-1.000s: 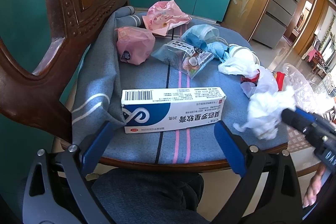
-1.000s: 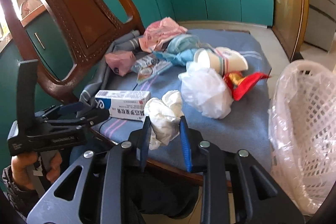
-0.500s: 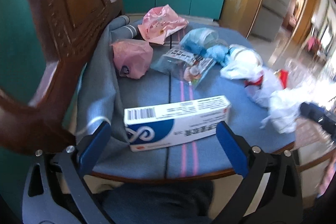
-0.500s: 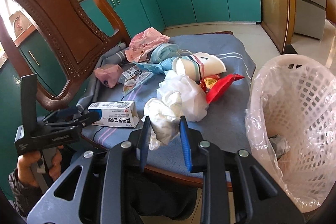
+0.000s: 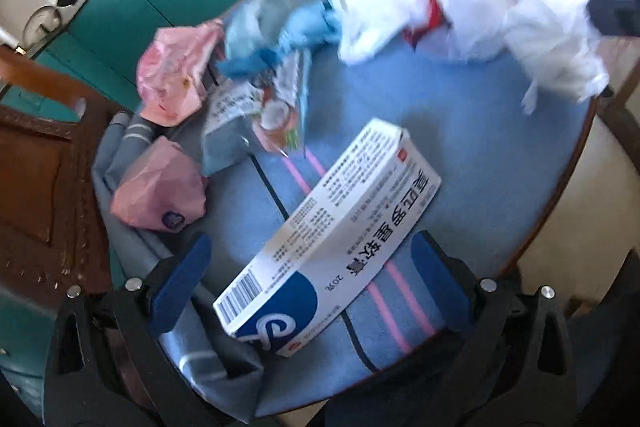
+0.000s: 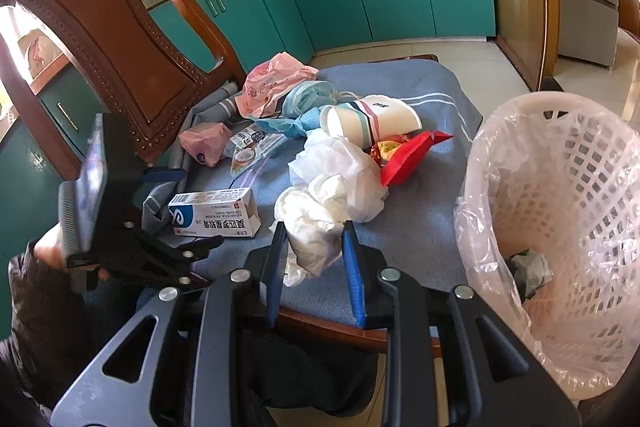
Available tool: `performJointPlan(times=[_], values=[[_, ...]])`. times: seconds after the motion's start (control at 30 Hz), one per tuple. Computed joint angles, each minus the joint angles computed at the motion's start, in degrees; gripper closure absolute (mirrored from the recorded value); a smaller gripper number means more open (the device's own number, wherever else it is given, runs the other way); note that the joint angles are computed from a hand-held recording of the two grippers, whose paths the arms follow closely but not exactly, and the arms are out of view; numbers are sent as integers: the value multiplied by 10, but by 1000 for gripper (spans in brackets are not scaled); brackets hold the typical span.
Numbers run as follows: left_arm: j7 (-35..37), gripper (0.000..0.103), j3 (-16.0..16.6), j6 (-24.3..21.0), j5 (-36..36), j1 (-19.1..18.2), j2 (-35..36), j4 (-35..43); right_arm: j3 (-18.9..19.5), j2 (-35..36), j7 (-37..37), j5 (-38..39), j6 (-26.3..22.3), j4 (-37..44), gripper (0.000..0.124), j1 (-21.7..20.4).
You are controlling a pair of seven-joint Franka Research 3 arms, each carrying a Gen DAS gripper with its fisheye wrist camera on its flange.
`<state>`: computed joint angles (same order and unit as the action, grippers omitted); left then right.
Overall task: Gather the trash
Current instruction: 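Lift the tissue with the right gripper while the left gripper grasps the ointment box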
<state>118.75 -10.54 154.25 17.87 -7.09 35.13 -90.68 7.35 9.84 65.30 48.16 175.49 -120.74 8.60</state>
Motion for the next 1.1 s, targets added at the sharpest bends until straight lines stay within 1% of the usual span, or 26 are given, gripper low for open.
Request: performJointPlan(times=[0.07, 0.1, 0.13, 0.2, 0.27, 0.3, 0.37, 0.43, 0.5, 0.57, 0.6, 0.63, 0.7, 0.73, 0.8, 0.83, 0.87, 0.9, 0.97, 1.03, 1.1], values=[[26, 4, -27, -34, -34, 20, 10, 19, 0, 2, 1, 3, -3, 1, 96, -1], [43, 7, -45, -53, -64, 36, 17, 33, 0, 1, 2, 4, -5, 0, 96, -1], [51, 18, -56, -69, -88, 45, 24, 45, 1, 2, 1, 6, -6, 1, 96, -1], [55, 22, -67, -84, -130, 55, 37, 64, 2, 0, -3, 8, -6, 0, 96, -1], [72, 32, -80, -96, -167, 71, 44, 77, 1, -1, -5, 6, -4, -2, 96, 2], [83, 35, -91, -97, -190, 82, 43, 75, 1, -2, -6, 7, -4, -2, 96, 2], [86, 46, -92, -95, -214, 86, 35, 68, 3, -1, -10, 12, -5, -2, 96, 1], [81, 50, -90, -90, -234, 89, 21, 52, 2, -1, -12, 14, -5, -2, 96, 1], [68, 53, -92, -102, -260, 95, 17, 52, 0, 0, -8, 11, -6, -2, 96, 4], [46, 53, -89, -118, -285, 99, 13, 52, -4, 1, 4, -2, -5, -3, 96, 9], [36, 52, -84, -119, -290, 98, 11, 49, -9, 2, 17, -15, -5, -4, 96, 13], [20, 51, -76, -115, -289, 94, 2, 37, -22, 4, 46, -46, -3, -6, 96, 24], [0, 49, -62, -97, -275, 82, -9, 17, -34, 8, 85, -87, -2, -8, 96, 33], [-6, 46, -57, -89, -267, 79, -14, 8, -51, 12, 122, -125, -5, -7, 96, 46], [-18, 44, -52, -67, -253, 73, -24, -13, -65, 20, 168, -174, -8, -6, 95, 56], [-28, 41, -47, -51, -243, 68, -32, -28, -68, 24, 186, -193, -9, -5, 92, 59], [-39, 39, -41, -33, -231, 63, -40, -43, -81, 27, 215, -223, -5, -5, 86, 70], [-50, 39, -36, -16, -219, 58, -47, -57, -92, 30, 240, -248, -3, -4, 82, 79], [-70, 39, -33, 1, -201, 54, -54, -71, -95, 37, 265, -278, 0, 1, 71, 81], [-82, 42, -36, 22, -190, 55, -66, -93, -103, 45, 290, -309, -6, 10, 67, 87], [-102, 52, -35, 38, -178, 48, -71, -107, -126, 51, 326, -351, -11, 15, 67, 106]])
